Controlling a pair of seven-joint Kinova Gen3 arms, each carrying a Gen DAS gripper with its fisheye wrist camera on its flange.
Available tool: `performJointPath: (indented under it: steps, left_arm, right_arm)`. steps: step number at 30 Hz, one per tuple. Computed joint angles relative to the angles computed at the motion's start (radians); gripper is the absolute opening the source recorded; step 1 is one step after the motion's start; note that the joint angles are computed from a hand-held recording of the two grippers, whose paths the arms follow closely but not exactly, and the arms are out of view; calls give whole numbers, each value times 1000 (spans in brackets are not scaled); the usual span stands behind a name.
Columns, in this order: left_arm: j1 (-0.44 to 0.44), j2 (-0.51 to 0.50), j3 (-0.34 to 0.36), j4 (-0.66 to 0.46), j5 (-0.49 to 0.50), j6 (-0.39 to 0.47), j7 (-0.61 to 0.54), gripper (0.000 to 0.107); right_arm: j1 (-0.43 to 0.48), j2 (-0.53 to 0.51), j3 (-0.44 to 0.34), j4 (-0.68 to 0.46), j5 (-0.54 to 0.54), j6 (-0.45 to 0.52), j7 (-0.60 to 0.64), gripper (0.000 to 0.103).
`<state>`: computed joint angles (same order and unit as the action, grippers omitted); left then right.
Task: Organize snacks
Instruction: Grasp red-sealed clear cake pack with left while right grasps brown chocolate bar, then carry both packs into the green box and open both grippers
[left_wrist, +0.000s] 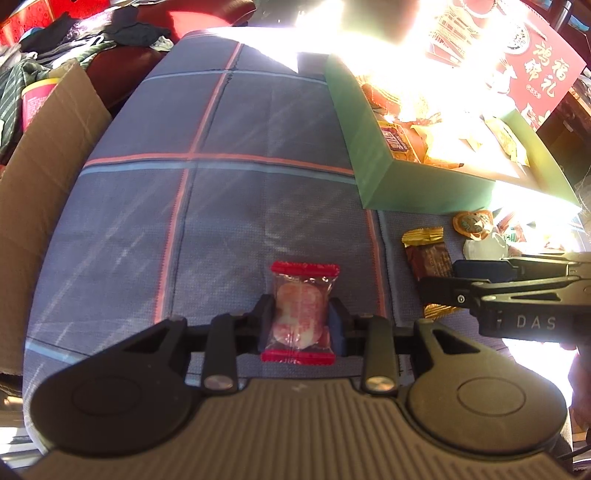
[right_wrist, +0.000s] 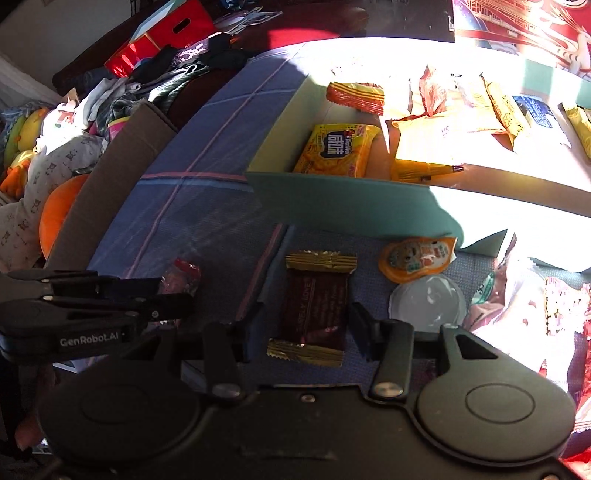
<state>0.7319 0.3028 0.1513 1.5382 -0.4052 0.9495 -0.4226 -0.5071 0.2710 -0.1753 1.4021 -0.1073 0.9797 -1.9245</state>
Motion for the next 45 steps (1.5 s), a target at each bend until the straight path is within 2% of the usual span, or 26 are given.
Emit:
performJointPath:
  steps: [3,5,7,9,12,15,18,27,32,36,40,45]
  left_arm:
    - [4,3,2,-8,-1,17,-2,36]
    - [8,2,0,-9,-2,28,7,39]
    - [11,-1,0,-5,-6,32,17,43]
    - [14,1,1,-9,-12,42,21,47]
    - [17,14,6,-28,-16,57,8,55]
    - [43,44,2,-65,-45,101,-3,55]
    - [100,81,-17,-112,-103,173,-12,29]
    - [65,45,-4,-102,-26,150,3,27]
    - [82,35,0,-148,-67,161,-14,27]
    - [81,42,-4,-218,-93,146,-45,27]
    - [71,95,-18,-335,-96,141,-114,27]
    - [41,196,-41,-508,-25,134,-227,27]
  right_arm:
    - [-54,22,-9,-37,118,24,-82,50]
    - [-120,29,14,-50,199,39,-127,50]
    - [-205,37,57,-60,280,62,-142,42]
    - [-225,31,54,-51,313,60,-146,37]
    - [-169,18,18,-47,271,63,-164,36]
    - [-132,-17,15,-8,221,48,-181,36]
    - [-97,-38,11,22,170,30,-201,36]
    - [-37,-121,-9,97,89,-27,-213,36]
    - [12,-155,-2,112,42,-73,-180,36]
    - [48,-176,11,105,29,-96,-175,36]
    - [77,-173,25,81,48,-106,-187,36]
    - [146,-114,59,12,15,-99,-170,36]
